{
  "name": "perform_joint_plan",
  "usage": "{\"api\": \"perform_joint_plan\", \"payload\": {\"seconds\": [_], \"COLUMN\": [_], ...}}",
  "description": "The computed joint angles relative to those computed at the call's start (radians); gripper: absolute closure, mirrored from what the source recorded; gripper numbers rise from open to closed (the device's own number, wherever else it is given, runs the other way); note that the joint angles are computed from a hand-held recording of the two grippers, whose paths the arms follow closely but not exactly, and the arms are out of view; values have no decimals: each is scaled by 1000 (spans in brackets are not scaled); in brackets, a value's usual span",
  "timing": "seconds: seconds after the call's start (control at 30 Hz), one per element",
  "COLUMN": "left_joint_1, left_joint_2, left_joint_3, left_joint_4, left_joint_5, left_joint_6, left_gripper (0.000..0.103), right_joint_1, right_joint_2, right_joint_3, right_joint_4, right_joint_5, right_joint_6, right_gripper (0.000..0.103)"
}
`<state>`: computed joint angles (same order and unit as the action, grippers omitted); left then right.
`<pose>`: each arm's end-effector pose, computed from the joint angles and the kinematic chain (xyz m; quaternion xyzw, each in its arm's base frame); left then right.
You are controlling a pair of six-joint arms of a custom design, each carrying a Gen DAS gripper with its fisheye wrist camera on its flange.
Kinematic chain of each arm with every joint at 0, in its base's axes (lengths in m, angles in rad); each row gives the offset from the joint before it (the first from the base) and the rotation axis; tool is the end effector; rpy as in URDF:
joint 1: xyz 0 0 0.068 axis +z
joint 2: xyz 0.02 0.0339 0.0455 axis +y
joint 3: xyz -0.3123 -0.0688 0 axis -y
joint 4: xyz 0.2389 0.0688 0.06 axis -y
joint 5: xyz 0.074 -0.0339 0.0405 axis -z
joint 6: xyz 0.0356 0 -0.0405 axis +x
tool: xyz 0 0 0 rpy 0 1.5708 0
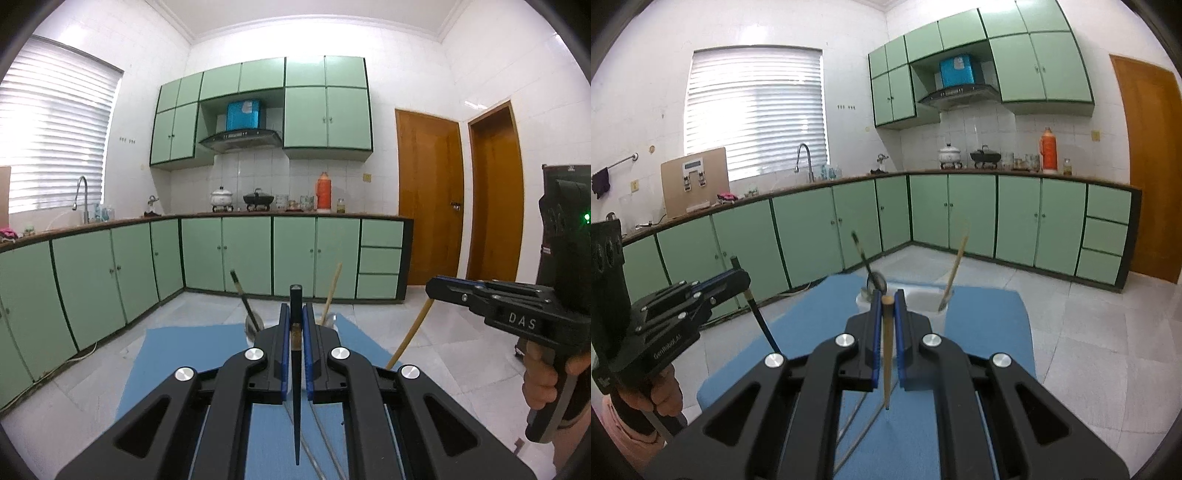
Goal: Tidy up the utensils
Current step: 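Carry both chopsticks over the white holder, lower them in and open both tools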
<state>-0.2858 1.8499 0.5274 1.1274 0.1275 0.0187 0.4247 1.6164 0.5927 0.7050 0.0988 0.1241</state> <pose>0.3155 -0.0974 0.1757 0.1569 0.7560 -0.1331 0.6214 0.2873 0.1260 0.2184 -0.0926 0.8046 0.1201 0.5742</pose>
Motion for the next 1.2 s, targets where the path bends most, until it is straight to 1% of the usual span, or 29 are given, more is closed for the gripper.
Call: {"api": "perform_joint_plan", "payload": {"seconds": [0.1,0.2,0.4,0.53,0.67,0.83,1.03,1.2], "left_joint_1": [7,6,-9,-24,-34,-36,-16,-2], "left_joint_2": [-16,-26,12,113,231,374,476,521], "left_joint_3": [48,111,295,446,586,749,864,913], "left_joint_4": [-21,-28,-68,-87,-124,-217,-307,-361], "left_joint_5": [14,8,-17,-48,-83,-93,-79,-71], "left_joint_6": [-13,-15,-19,-14,0,-4,-19,-22], "left_gripper": [96,96,96,96,96,96,96,96], "right_joint_1": [-13,-25,-75,-101,-134,-143,-153,-144], "right_joint_2": [-23,-29,22,111,230,343,453,512], "right_joint_3": [67,148,323,435,539,602,669,700], "right_joint_4": [-49,-88,-159,-197,-232,-228,-235,-240], "right_joint_5": [-5,3,-12,-8,-32,-36,-53,-35], "right_joint_6": [-21,-47,-86,-105,-86,-65,-31,-24], "right_gripper": [97,97,97,97,97,97,97,97]}}
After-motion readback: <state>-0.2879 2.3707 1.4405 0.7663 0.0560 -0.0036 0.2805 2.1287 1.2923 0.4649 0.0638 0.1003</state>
